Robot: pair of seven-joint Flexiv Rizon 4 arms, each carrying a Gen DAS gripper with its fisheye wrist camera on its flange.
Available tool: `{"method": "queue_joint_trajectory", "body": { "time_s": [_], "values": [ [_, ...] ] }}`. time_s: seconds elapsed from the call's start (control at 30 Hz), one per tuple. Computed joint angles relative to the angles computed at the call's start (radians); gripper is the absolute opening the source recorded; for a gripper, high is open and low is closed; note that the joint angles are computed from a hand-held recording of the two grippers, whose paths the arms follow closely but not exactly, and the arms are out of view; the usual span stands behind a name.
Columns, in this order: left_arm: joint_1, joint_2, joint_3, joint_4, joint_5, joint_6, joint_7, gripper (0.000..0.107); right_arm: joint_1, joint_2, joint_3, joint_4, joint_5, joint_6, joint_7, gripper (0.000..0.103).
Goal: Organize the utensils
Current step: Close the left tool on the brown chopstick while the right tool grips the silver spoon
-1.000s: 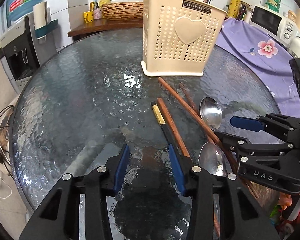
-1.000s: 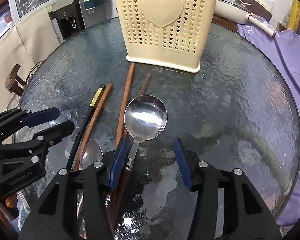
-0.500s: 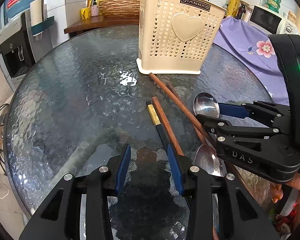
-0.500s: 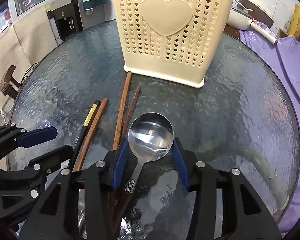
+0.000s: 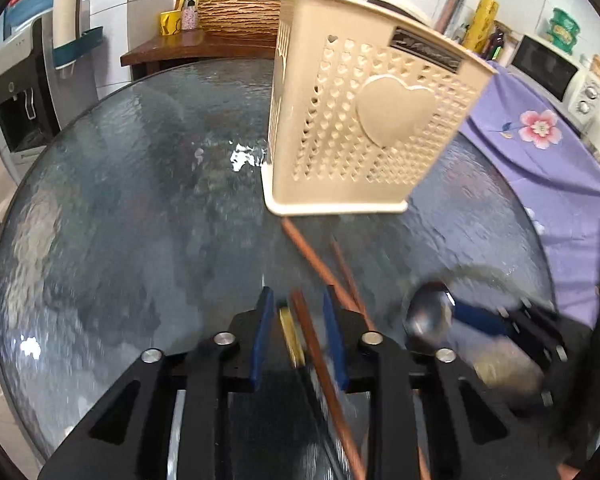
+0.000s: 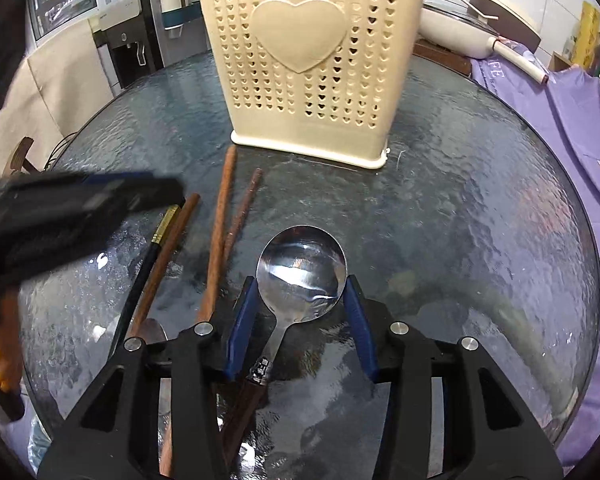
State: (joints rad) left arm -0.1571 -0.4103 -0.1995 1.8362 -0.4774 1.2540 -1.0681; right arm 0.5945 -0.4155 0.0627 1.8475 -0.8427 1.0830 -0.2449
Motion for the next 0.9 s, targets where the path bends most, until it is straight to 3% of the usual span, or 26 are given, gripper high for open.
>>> {"method": "queue_joint_trajectory", "body": {
  "time_s": [0.1,0.33,0.6,0.9],
  "values": [
    [-0.046,-0.066,0.065,-0.111,0.077,-0.062,-0.115,0.018,-0.001,0.007,0.001,0.011,-0.002,0.005,0.005,0.044],
    [-0.067,-0.126,0.096,-0.230,0.161,-0.151,-0.242,0.012,-0.004,0.014,0.000,0.022,-0.020,0.008,0.012,0.044],
    [-0.071,-0.155,0.097,-0.309,0.202,-0.250,-0.315,0.011,-0.005,0.013,0.002,0.023,-0.024,0.014,0.020,0.044],
    [-0.101,-0.178,0.124,-0.357,0.298,-0.254,-0.343,0.012,-0.006,0.012,0.001,0.020,-0.027,0.012,0.019,0.043]
  ]
}}
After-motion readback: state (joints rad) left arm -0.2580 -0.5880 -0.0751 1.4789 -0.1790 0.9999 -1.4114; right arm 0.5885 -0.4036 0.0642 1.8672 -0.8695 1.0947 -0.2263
